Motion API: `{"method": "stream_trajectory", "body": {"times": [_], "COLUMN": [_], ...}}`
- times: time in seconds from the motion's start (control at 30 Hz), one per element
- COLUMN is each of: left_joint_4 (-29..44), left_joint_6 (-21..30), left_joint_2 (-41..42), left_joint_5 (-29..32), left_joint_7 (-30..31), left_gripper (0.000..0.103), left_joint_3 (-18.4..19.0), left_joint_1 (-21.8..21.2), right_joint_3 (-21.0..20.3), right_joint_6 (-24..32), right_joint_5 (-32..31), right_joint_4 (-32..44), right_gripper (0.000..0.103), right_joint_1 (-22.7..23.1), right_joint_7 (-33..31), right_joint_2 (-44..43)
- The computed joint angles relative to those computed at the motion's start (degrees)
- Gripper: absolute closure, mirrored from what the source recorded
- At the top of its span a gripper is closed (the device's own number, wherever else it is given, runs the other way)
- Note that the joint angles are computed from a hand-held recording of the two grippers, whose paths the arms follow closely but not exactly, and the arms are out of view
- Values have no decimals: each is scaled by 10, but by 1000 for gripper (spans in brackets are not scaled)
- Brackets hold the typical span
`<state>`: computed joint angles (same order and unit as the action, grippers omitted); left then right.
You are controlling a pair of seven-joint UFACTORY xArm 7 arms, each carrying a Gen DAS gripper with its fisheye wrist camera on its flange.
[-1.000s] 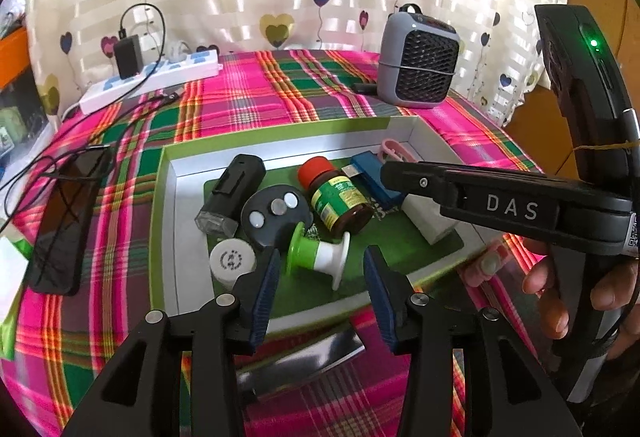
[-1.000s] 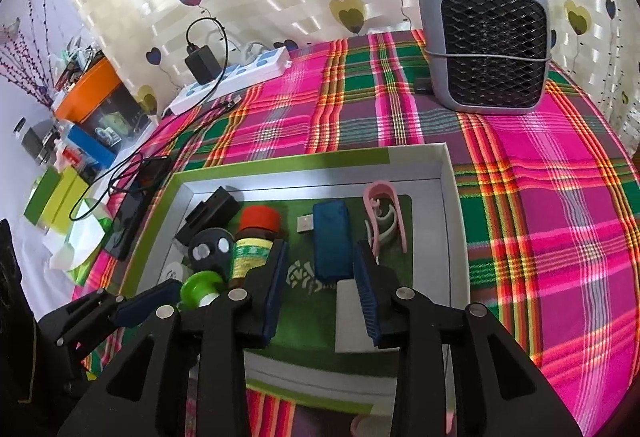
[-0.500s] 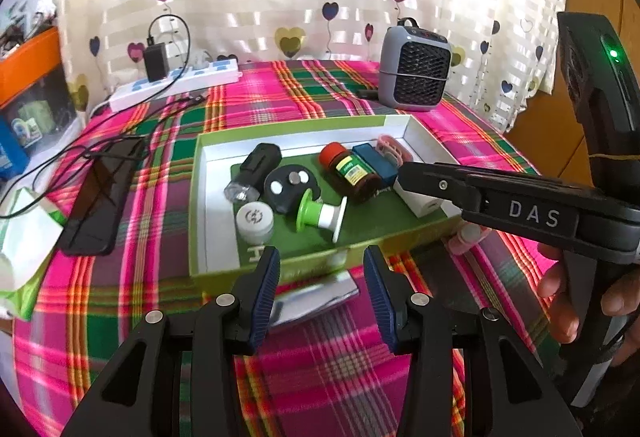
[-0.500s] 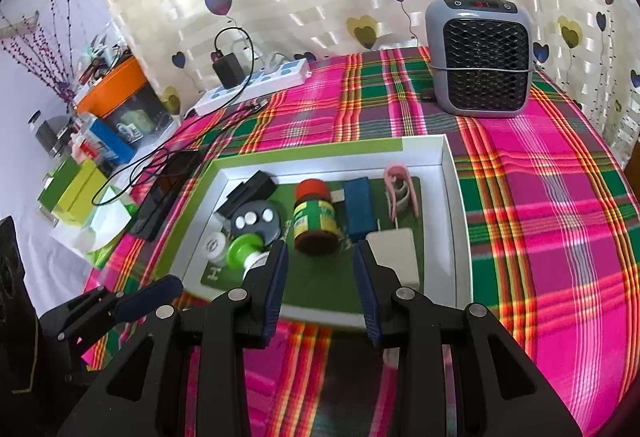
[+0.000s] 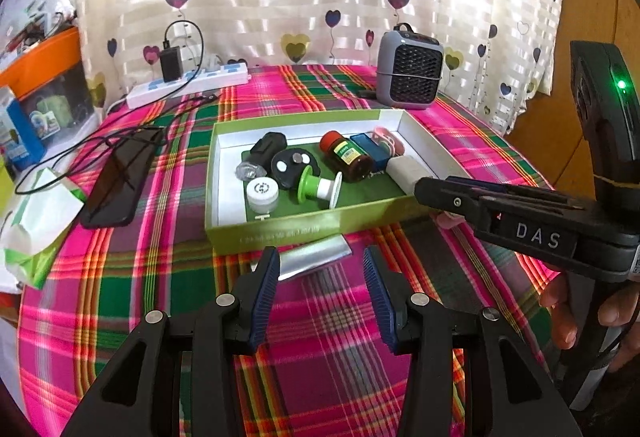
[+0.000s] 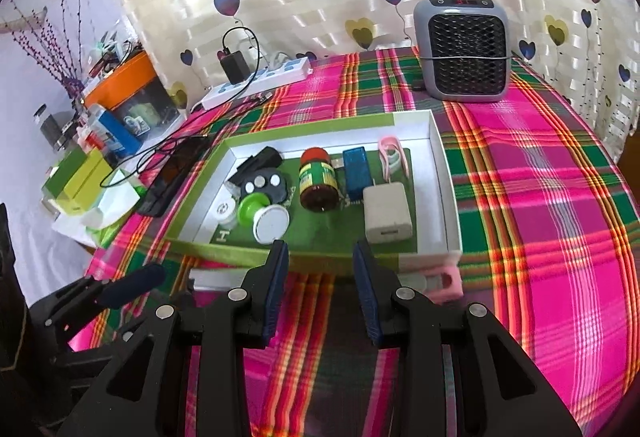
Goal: Organize rigid objects
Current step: 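Withdraw both tools from the tray toward the silver bar and pink clip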
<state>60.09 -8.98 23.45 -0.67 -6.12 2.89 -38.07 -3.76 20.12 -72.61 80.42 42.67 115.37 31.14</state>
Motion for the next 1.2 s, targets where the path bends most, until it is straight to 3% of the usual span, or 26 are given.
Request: {"method": "stream_trajectory", "body": {"times": [0.2,0.43,0.53,0.6,0.77,1.0,1.2], "left_joint_4": [-27,-58,-67,-67,-63,-42,-11], "left_joint_6": [-14,-34,-37,-37,-26,-9,20], "left_joint_2": [-13,-25,-26,-23,-8,11,38], "left_joint_5": [-10,-18,-24,-18,23,53,60], "left_joint_7": [5,16,18,16,-6,-14,0], "left_gripper": [60,60,60,60,60,60,60], "left_joint_3": [7,-33,-42,-66,-172,-206,-257], "left_joint_1": [-10,41,57,85,204,246,296], "right_joint_3": [4,28,38,43,52,49,34], "right_joint_6": [19,69,93,104,101,95,94], "right_joint_5": [-13,-25,-17,-17,-16,12,-32], "right_joint_4": [-21,-51,-66,-72,-81,-68,-83], "right_gripper": [68,68,63,63,63,63,63], "right_joint_1": [9,10,7,5,-9,-14,-7], "right_joint_7": [15,25,28,26,35,5,72], "right_joint_2": [-12,-28,-36,-40,-42,-28,-44]}}
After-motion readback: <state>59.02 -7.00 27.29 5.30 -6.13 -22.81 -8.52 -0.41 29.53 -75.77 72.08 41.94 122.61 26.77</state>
